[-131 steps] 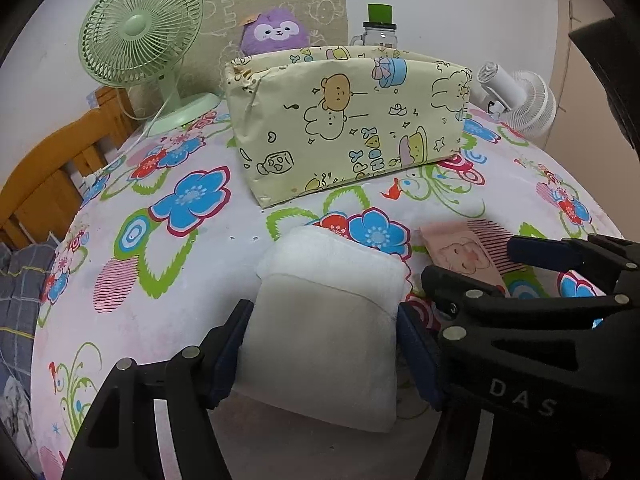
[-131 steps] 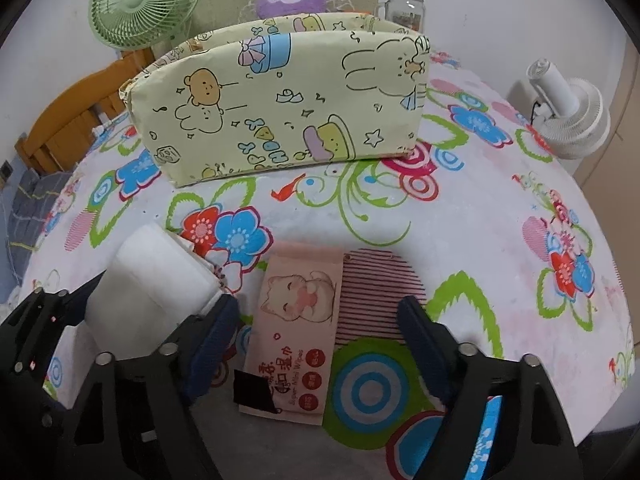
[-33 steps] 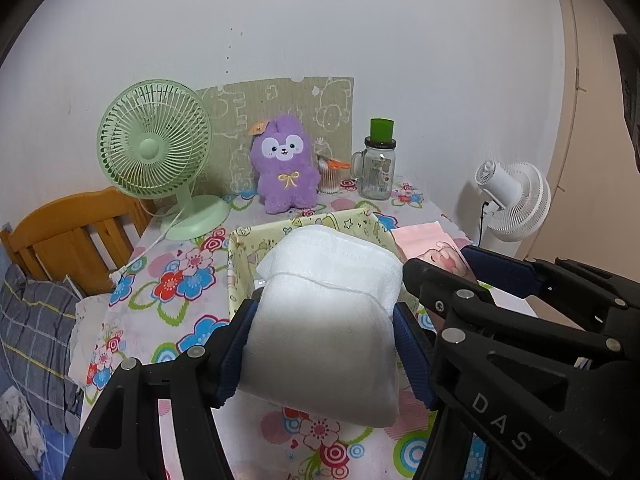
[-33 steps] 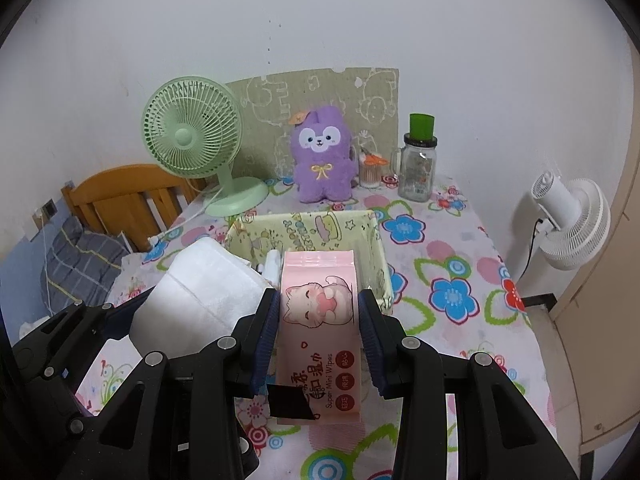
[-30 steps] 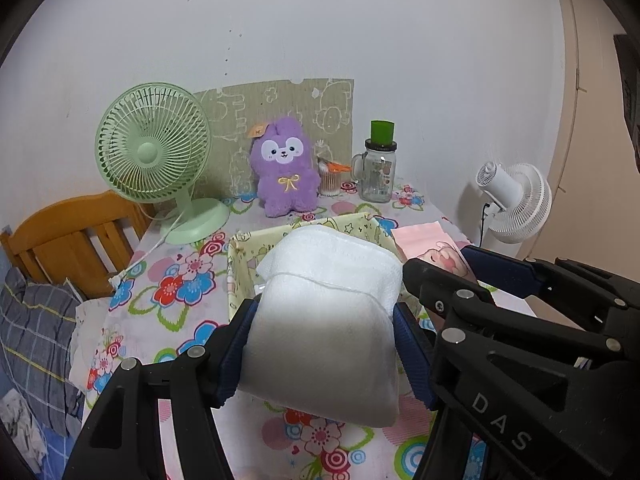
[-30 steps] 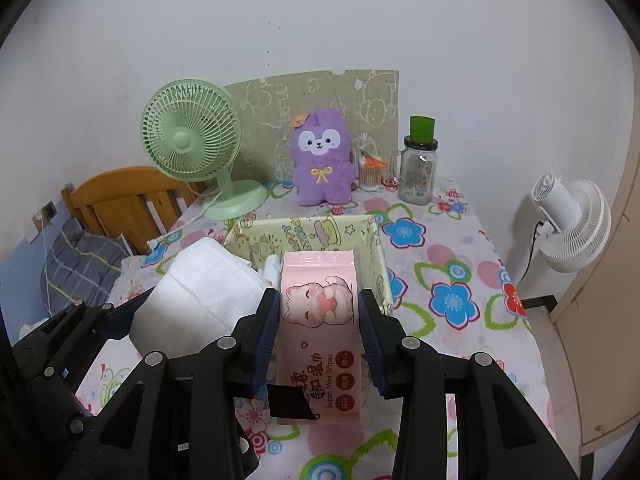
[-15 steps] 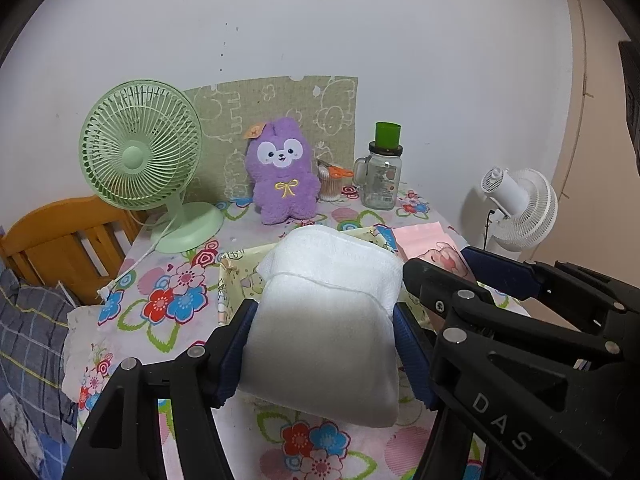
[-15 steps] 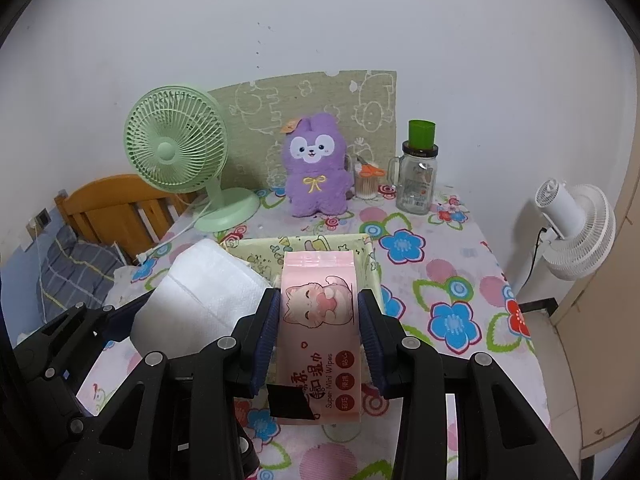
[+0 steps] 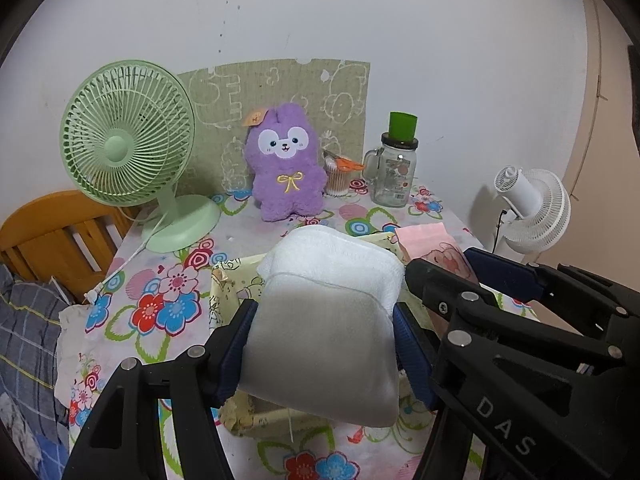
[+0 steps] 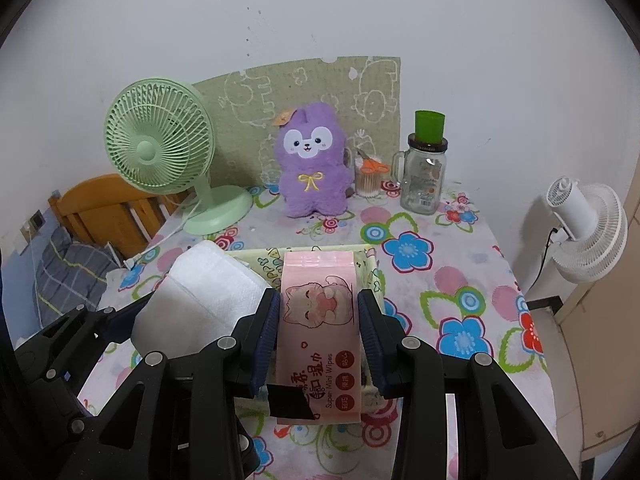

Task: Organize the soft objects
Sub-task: 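Lower the white cloth into the box with left tool while right tool lowers the packet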

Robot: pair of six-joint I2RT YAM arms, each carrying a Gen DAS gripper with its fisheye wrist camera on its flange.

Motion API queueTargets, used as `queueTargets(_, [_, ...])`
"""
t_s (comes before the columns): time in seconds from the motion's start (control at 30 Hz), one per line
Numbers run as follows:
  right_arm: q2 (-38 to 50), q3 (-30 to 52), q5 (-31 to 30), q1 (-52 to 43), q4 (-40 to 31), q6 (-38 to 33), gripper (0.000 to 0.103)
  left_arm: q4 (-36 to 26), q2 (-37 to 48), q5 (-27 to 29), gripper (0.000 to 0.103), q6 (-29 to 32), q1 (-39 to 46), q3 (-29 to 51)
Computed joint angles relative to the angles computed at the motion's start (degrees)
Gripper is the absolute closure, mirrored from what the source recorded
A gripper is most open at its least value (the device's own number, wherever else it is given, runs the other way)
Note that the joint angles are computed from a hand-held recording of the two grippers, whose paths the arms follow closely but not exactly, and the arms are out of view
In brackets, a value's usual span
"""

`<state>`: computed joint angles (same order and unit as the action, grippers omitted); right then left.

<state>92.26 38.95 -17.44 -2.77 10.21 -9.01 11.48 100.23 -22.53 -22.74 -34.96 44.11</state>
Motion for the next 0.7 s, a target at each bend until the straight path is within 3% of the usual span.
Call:
queueTargets(0.5, [10.44,7.87,0.76,1.37,-0.07,0.82,0.06,-0.21,8.53,4.0,0.034,-0.88,4.66,6.47])
queueTargets(0.7, [13.87,10.03,0.97,1.87,0.36,1.19,0.06,-1.07,12.03,6.08,0.028,-2.37,6.29,8.98])
